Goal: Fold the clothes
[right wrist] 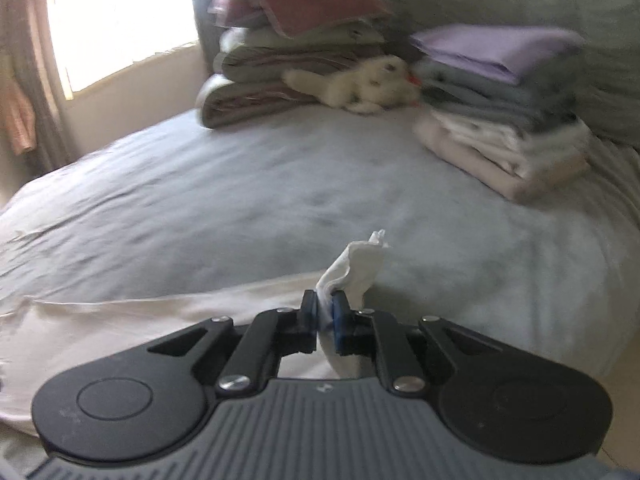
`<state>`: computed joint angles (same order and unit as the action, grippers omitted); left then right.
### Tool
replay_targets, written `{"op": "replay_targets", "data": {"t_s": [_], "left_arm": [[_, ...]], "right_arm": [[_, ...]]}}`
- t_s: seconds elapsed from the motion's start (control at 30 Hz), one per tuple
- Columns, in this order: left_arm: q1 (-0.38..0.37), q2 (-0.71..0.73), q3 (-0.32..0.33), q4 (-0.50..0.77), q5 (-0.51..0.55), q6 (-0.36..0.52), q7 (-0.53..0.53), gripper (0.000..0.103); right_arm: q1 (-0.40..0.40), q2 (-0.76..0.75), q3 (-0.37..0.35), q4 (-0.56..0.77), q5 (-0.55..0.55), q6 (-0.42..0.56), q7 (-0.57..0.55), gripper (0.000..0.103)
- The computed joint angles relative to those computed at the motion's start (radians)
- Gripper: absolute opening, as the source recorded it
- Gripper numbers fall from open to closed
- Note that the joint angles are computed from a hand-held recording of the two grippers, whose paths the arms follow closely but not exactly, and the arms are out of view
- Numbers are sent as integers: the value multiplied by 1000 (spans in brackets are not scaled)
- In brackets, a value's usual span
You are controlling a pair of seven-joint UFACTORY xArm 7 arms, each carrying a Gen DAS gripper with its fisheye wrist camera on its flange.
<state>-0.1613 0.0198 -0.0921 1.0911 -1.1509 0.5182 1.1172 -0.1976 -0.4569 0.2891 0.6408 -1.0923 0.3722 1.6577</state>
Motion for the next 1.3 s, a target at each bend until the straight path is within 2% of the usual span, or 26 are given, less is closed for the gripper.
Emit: {"op": "replay_targets", "data": {"t_s": [0.17, 0.33, 0.57, 0.67, 0.77, 0.97, 1.07, 1.1, 1.13, 1.3], "left_arm": [[38, 47, 14, 64, -46, 193, -102, 64], [78, 112, 4, 129, -92, 378, -190, 64], [106, 177, -25, 178, -158, 504, -280, 65], [105, 192, -34, 186, -173, 497, -323, 64], [96, 194, -39, 188, -161, 458, -349, 59], [67, 187, -53, 192, -112, 369, -346, 44], [57, 194, -61, 202, -89, 344, -351, 33], [53, 197, -64, 205, -82, 336, -353, 24], [52, 198, -66, 207, -77, 330, -350, 6], [33, 150, -79, 170, -137, 220, -218, 3]], "right_arm": [[38, 81, 25, 100, -40, -36, -33, 11], [136, 200, 10, 202, -42, -56, -138, 11], [286, 345, -22, 309, -41, -52, -296, 11], [342, 378, -37, 329, -45, -47, -333, 11], [387, 393, -63, 336, -57, -51, -349, 11], [439, 398, -97, 334, -67, -59, -360, 11], [448, 393, -101, 330, -62, -62, -368, 11], [450, 392, -101, 329, -61, -63, -371, 11], [452, 391, -100, 328, -60, -60, -370, 11], [463, 395, -88, 336, -124, -19, -311, 12]]}}
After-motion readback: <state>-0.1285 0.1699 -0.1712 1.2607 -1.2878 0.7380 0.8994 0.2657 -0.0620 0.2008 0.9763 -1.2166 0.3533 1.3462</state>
